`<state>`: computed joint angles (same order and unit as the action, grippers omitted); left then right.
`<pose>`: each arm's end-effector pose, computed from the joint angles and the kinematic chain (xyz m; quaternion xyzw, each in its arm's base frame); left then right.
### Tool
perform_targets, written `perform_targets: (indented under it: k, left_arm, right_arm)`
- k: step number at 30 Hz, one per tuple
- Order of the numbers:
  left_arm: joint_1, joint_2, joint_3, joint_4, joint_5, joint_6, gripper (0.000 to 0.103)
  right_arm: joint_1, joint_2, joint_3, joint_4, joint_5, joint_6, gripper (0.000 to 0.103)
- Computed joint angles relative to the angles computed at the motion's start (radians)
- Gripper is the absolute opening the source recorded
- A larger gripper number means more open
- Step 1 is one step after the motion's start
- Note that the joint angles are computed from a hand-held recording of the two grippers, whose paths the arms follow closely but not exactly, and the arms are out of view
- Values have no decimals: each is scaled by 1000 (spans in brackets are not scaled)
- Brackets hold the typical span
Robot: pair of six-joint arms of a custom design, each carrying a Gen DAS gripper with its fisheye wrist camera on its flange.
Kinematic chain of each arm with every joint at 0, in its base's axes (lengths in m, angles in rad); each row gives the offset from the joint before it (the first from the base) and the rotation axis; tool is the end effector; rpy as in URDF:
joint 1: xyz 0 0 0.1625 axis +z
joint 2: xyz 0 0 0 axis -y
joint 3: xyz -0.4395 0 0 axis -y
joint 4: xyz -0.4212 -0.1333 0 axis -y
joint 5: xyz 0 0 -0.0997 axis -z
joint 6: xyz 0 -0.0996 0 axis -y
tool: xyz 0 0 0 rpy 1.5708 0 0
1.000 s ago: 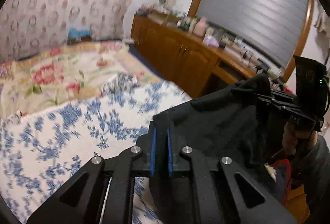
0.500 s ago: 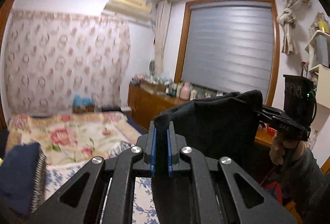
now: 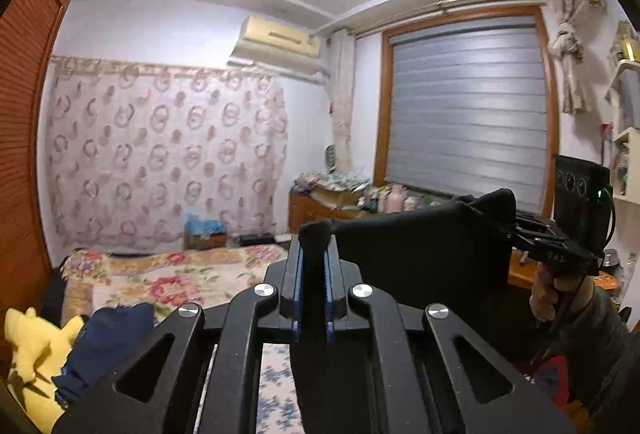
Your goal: Fold small clothes
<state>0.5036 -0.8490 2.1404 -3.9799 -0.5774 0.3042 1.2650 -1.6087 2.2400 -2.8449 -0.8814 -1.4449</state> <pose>-0.3325 -0.4307 0.1534 0.2765 0.7369 -0.5831 0.2014 0.0523 -0.4876 0.3513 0.5714 -0.6945 0.4367 0.0228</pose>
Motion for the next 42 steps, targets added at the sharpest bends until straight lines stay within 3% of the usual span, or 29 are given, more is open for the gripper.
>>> perform_targets:
  k: [2,10,11,16,20,22,23,25,28,34,37,42]
  left_arm:
    - [43,1,-4,21,-2,-17,9]
    - [356,113,-157,230,-67,-97,9]
    - [393,130,-183,256,-82,-107,9]
    - [486,191,-286,346,-107,-101,9]
    - [515,188,-313,414,-135,-134,10]
    - [516,186,-306,441,-129,-159,17]
    - [516,187,-306,446,-122,-164,22]
    - [511,186,-289,437,-111,-177,44]
    - [498,170,-244,463,-92,-229,47]
    - [439,142,-103,488,-65,-346,56]
    - [409,133,-23,517,-74,-433,65]
    - [339,146,87,535,-76,-570,66]
  right_arm:
    - [27,77,-73,2,-64,22,13]
    - [158,521,-437,-65,-414,210,13]
    - [162,573,-481,-69,-437,196,13]
    - [199,768,-697,-33,-590,253,13]
    - [240,843,-798,-19,-654,306,25]
    - [252,835,-767,-62,-687,305,31]
    - [262,839,-769,-62,-705,312,39]
    - [270,832,-760,-58,-729,326,46]
    - [265,787,-633,-138,-731,316,46]
    - [199,665,-450,-153,-673,244,47]
    - [168,617,-381,-134,-663,200,58]
    - [110,524,-242,-150,-676,135,59]
